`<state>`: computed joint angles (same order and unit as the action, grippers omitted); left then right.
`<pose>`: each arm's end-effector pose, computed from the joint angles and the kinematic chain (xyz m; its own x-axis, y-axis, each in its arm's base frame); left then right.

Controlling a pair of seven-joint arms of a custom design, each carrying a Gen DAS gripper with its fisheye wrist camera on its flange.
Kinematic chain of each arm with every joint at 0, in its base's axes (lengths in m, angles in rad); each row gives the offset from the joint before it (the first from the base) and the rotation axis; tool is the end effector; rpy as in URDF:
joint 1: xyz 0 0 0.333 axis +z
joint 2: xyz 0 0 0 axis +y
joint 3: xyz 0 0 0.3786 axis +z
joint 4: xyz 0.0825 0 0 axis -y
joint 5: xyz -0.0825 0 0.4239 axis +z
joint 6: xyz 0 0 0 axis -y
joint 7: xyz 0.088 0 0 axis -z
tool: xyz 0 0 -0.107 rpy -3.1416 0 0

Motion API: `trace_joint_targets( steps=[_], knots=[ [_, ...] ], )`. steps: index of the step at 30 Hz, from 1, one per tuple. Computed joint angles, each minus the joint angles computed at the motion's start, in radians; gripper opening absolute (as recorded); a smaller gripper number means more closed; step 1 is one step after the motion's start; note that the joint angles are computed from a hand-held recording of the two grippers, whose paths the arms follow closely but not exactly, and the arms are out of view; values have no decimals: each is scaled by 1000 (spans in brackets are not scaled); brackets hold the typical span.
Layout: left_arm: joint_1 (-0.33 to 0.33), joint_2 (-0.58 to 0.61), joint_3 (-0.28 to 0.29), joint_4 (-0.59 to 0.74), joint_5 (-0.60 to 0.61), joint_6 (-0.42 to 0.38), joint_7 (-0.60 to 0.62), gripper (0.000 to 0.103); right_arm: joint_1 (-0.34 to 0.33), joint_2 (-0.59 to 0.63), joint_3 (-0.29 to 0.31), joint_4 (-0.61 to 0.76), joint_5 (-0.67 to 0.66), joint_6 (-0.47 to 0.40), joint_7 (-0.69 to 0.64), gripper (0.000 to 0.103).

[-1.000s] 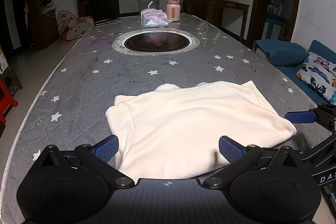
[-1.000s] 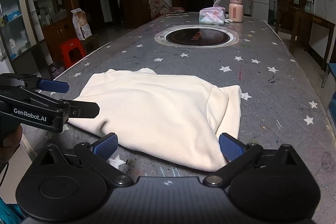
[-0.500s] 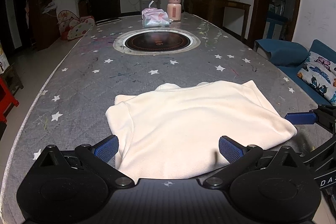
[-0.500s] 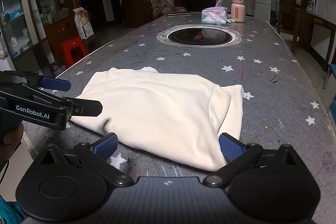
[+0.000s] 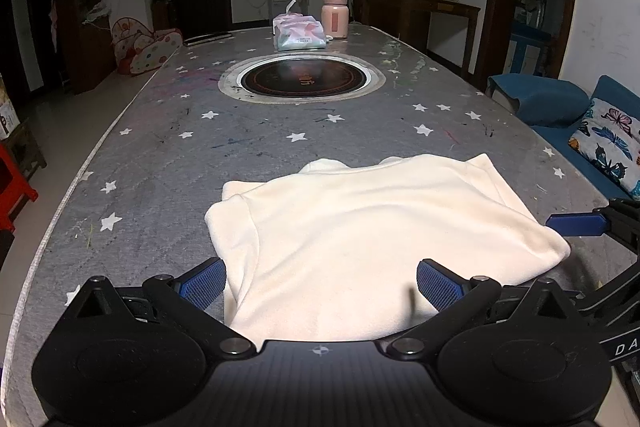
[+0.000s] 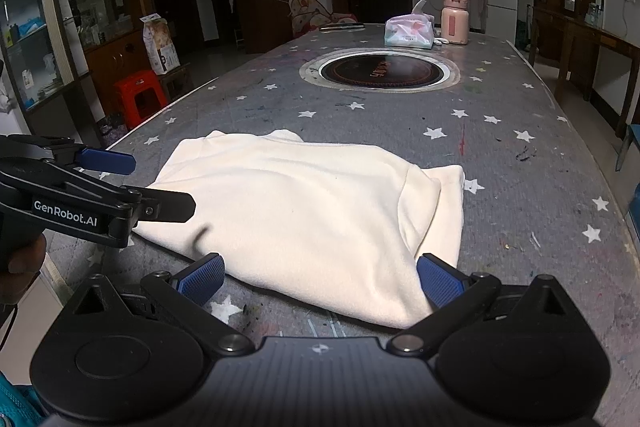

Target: Fold clothes

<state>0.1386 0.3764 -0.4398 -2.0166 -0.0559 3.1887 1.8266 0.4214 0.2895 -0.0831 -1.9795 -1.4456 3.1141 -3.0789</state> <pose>0.6791 -0.1727 0.4096 -0.3955 -0.9184 0.0071 -0.6156 0.2594 -0.7441 0.5887 0.3006 0.3994 0.1972 -0.9750 -0.1022 -0.6497 -0.0519 -0.7584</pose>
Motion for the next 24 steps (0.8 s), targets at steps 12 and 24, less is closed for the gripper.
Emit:
trace_joint_targets(
  steps=[12,24],
  knots=[
    [-24,-1,30,2,7,3,-17,103,8,2,-6,10,2,13,-31,103],
    [-17,3,27,10,11,0,-20,103,21,9,-18,22,15,27,-63,103]
  ],
)
